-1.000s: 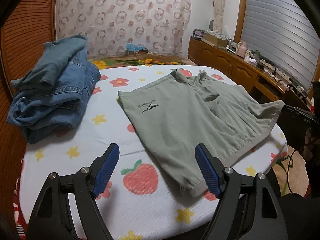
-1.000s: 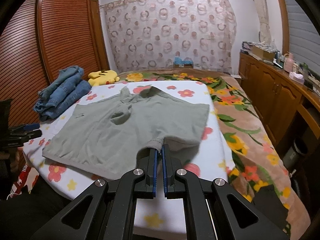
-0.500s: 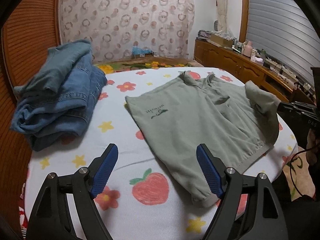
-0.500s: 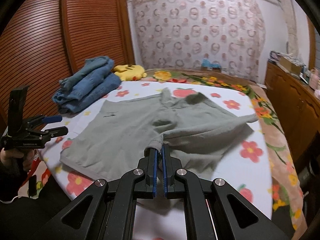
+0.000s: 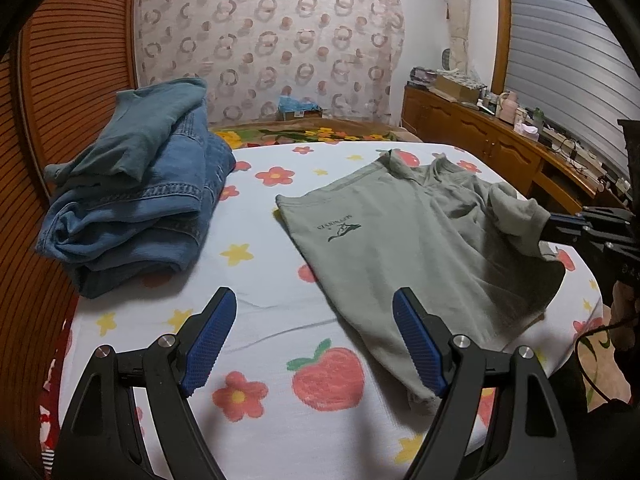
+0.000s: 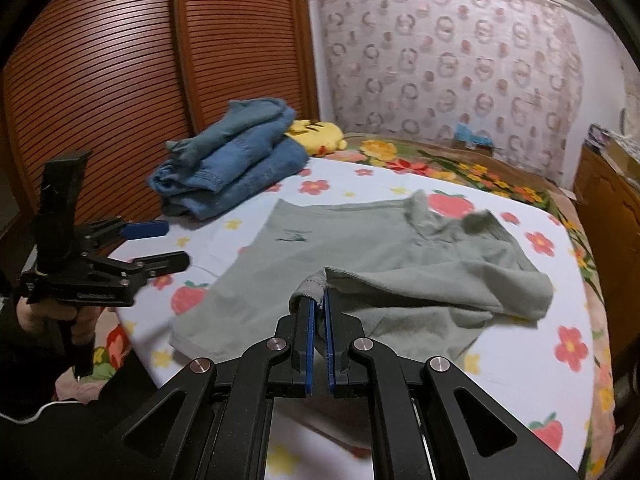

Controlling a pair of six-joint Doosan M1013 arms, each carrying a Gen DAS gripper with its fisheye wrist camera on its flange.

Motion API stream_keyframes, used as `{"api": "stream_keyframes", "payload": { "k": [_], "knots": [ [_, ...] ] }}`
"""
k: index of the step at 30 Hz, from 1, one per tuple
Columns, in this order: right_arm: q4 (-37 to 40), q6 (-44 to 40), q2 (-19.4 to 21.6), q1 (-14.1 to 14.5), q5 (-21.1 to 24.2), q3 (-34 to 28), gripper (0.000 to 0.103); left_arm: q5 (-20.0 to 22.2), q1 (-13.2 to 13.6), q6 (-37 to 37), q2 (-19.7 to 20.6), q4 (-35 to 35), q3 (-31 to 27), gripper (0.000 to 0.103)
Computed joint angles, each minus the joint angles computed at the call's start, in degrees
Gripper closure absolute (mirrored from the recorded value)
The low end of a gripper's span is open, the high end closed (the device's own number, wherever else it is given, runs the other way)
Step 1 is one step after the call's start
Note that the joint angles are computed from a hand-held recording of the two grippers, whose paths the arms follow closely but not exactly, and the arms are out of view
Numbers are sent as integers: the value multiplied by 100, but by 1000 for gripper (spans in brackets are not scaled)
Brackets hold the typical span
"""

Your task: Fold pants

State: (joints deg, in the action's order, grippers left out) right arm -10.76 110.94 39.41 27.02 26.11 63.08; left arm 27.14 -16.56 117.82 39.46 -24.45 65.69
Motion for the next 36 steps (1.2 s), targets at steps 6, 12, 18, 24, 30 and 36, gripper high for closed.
{"api": "stream_keyframes", "payload": {
  "k": [6,12,18,24,30,36],
  "knots": [
    [1077,-1154,98,-47,7,-150,99,-60,21,-259,-6,244,18,22],
    [1777,-2048,118,-90,144,-173,99,-122,80,-412,-34,318,83,22],
    [2069,-2360,172,-164,404,-212,99,-104,118,-421,-23,271,80,22],
    [2149,-2407,-14,-263,485,133,84,-67,87,-296,-13,180,47,22],
    [1777,-2007,-337,-281,229,643,79,-2,15,22,19,-70,-34,22],
    [744,-794,-286,-226,280,543,77,158,-47,338,87,-294,-151,22]
  ]
}}
